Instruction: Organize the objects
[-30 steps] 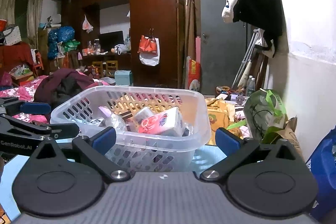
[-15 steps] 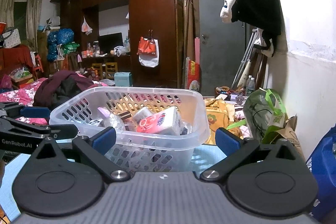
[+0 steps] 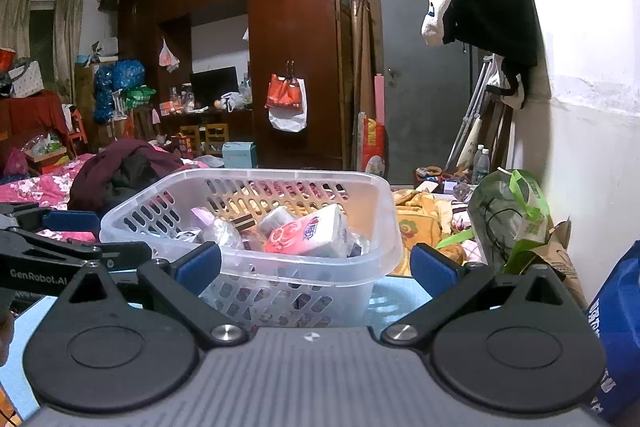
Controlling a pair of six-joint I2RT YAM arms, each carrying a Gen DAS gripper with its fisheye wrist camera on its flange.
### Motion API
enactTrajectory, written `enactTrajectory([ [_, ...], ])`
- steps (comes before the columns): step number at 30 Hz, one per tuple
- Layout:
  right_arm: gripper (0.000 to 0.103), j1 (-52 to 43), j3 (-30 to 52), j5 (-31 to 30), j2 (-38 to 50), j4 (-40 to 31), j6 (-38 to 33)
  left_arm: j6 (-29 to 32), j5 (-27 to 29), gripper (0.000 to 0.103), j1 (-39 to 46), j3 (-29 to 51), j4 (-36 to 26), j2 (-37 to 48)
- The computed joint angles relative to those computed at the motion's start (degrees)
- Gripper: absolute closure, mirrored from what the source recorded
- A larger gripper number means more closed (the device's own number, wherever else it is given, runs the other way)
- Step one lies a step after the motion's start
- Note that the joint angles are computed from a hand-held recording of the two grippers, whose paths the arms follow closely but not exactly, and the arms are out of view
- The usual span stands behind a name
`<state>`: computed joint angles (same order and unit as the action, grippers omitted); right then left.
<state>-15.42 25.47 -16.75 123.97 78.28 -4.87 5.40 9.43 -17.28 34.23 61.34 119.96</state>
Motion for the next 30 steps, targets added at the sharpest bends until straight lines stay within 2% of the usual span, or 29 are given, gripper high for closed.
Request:
enactTrajectory([
  [8, 0.0, -0.06, -0.1, -0.42, 0.75, 1.03, 0.11, -0.15, -0.5, 0.007, -0.07, 0.23, -0.5, -0.01],
  [12, 0.0, -0.63, -0.41, -1.93, 1.8, 3.69, 1.06, 0.16, -1.55, 0.007, -0.32, 0.73, -0.81, 0.43],
  [30, 0.0, -1.16, -0.26, -2.33, 2.61, 4.04, 1.08, 0.6, -3.59, 0.007, -1.32, 1.48, 1.28, 1.96],
])
